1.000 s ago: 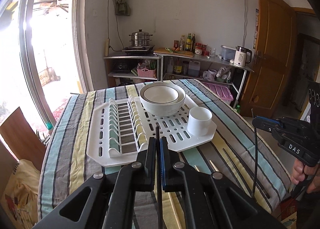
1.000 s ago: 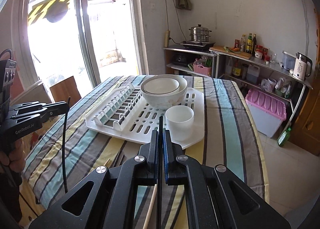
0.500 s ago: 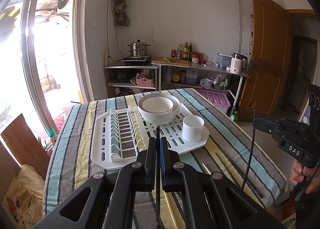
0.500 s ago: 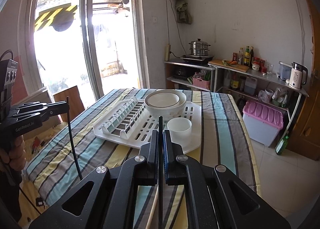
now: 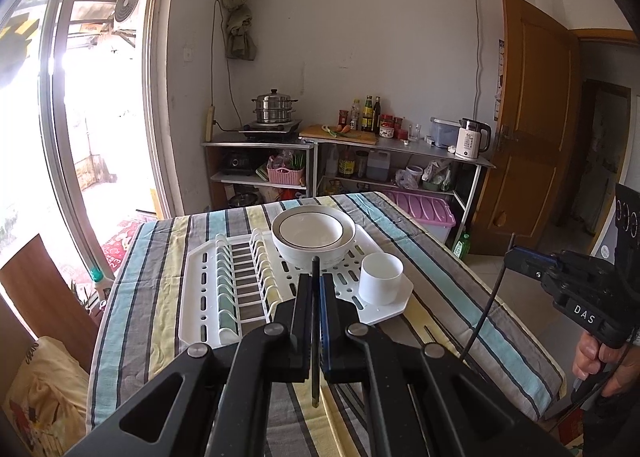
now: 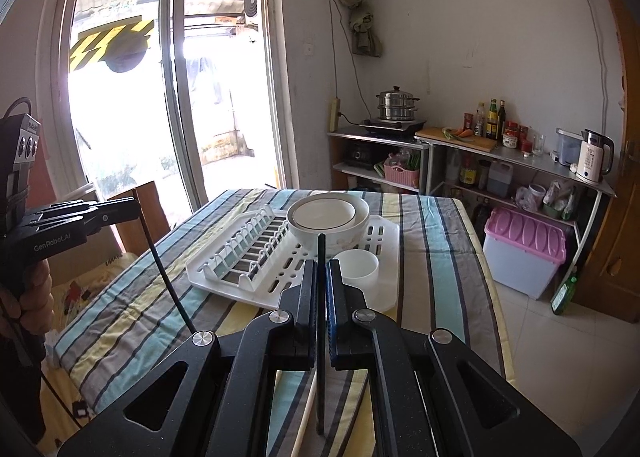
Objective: Organize utensils
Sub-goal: 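Lift the black chopsticks in both tools and carry them over the white cup, then lower the black chopsticks into the white cup and open both tools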
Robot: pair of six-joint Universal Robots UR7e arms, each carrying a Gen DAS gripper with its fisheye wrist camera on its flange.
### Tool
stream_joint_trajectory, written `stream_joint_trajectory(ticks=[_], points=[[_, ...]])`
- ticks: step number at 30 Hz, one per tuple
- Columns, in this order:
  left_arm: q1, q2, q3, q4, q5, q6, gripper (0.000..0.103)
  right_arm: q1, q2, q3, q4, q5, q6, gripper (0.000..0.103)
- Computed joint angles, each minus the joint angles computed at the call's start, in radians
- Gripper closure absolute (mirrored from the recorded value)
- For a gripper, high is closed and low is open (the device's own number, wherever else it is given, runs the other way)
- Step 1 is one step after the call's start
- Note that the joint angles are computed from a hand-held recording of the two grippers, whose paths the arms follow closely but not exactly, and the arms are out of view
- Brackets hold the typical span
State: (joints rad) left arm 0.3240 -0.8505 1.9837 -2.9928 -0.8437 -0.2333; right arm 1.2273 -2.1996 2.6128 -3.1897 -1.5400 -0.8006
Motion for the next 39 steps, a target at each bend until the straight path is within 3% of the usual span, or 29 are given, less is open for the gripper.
stream_joint_trajectory(ticks=[17,27,39], points=[[0.064,0.154,-0.324,0.093,-0.118,0.105,0.1,0.138,0.181,-0.163,-0.06,-0.128,0.041,0.099],[0.1,0.273,-0.536,0.138,-0.186,0.154,0.1,0.197,0.273,-0.27,-0.08,-0.148,0.062,0.099],[0.161,0.391,-0.699,0.177,-0.272,0.157,0.1,0.159,0.364,-0.356,-0.082,-0.116,0.083,0.099]])
